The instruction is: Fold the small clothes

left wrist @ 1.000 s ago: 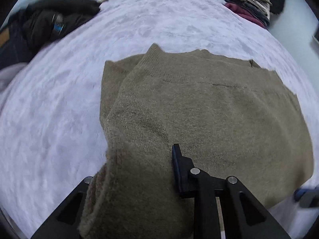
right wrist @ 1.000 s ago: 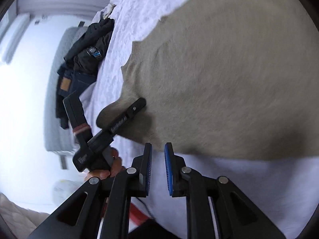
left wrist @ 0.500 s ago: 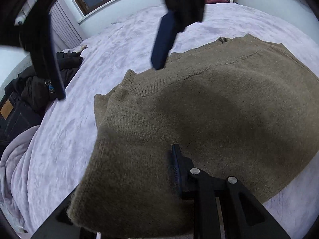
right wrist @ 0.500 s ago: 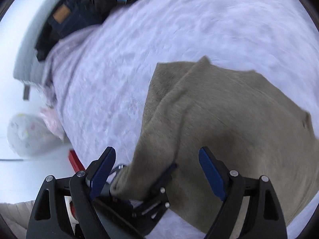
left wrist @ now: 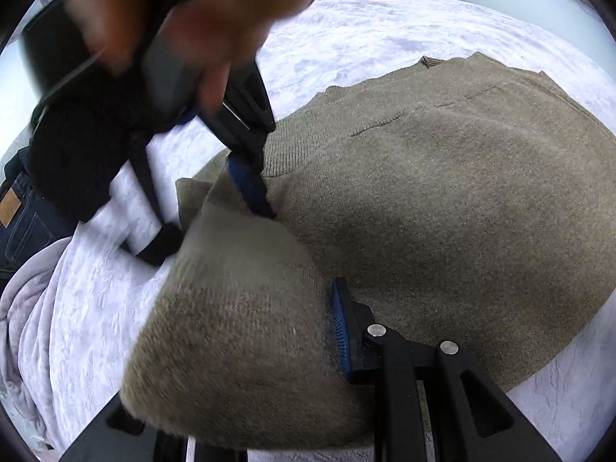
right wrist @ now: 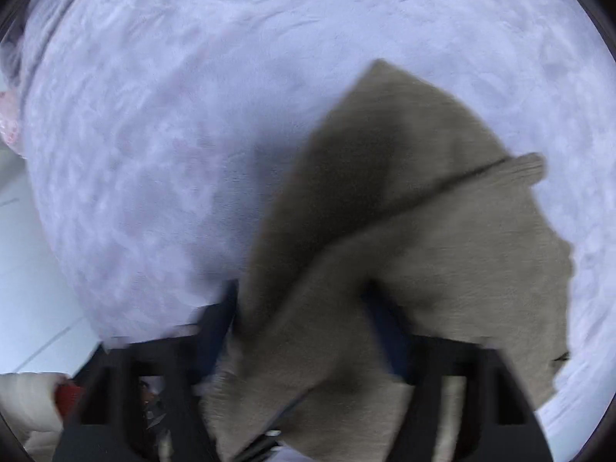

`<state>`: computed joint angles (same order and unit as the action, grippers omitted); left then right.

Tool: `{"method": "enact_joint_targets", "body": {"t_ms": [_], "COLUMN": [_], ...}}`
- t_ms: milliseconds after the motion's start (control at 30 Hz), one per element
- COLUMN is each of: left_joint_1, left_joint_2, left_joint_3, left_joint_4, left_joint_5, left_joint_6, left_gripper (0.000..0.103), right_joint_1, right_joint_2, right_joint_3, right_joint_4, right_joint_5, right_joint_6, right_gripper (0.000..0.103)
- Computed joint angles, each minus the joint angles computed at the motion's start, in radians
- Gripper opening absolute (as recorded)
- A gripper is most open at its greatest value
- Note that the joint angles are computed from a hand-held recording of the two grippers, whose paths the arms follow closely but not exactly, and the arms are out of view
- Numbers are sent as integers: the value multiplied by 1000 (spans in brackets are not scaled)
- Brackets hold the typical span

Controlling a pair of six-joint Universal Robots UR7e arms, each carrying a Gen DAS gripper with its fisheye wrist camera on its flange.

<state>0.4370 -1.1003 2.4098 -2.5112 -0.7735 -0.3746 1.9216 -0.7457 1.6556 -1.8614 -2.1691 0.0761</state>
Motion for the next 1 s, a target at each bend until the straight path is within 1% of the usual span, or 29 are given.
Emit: {"method": "enact_joint_targets", "body": {"t_ms": [33,67,100,133,200,233,367,467,500,667,733,800,867,900,933,1000], "left_joint_1": [-1,-2,0,-2,0,1,-35,-77,-92,-158,-185,-212,-230,-240,-250,-266], "left_joint_2": [-3,-6,-10,-17,-36,-53,-70,-40,-23,55,103,147,180,201,227,275], "left_joint_3": [-1,-1,-3,-7,-16,-25,-61,-98,-114,-187,-213,-237,-258,-267,-274,-286], "left_joint_4": [-3,-8,-17,-16,-20,-19,-7,-36,-48,-96,-138,-169,-184,-192,-200,-210], "left_joint_5": [-1,-2,-7,-15,-42,-63,-75,-73,-76,-101,-119,-146,-173,-189,-208,-241], "left_joint_6": [3,8,18,20,22,17,12,32,41,80,109,133,159,168,180,202], "left_gripper": [25,25,25,25,25,25,25,25,25,25,25,25,25,25,25,25], "right_joint_1": [-7,-27,-49,-66,-96,-110,-163,-199,-207,-260,-286,-329,-391,-433,-468,-591], "right_joint_2": [-18,-55,-95,-135,-216,-254,-411,-525,-542,-733,-818,-916,-1022,-1078,-1115,-1230], "right_joint_3": [18,47,75,112,186,220,341,423,426,511,531,574,612,638,662,707], "right_joint_4": [-31,-77,-119,-172,-269,-311,-452,-538,-553,-584,-575,-574,-554,-548,-552,-512], "right_joint_5": [7,56,117,160,231,266,394,498,519,595,622,652,695,721,744,806], "right_joint_6": [-1,-7,-22,-37,-65,-79,-121,-129,-133,-186,-215,-245,-271,-285,-291,-334], "right_gripper": [25,23,22,21,18,14,13,13,13,13,13,13,13,13,13,13]}}
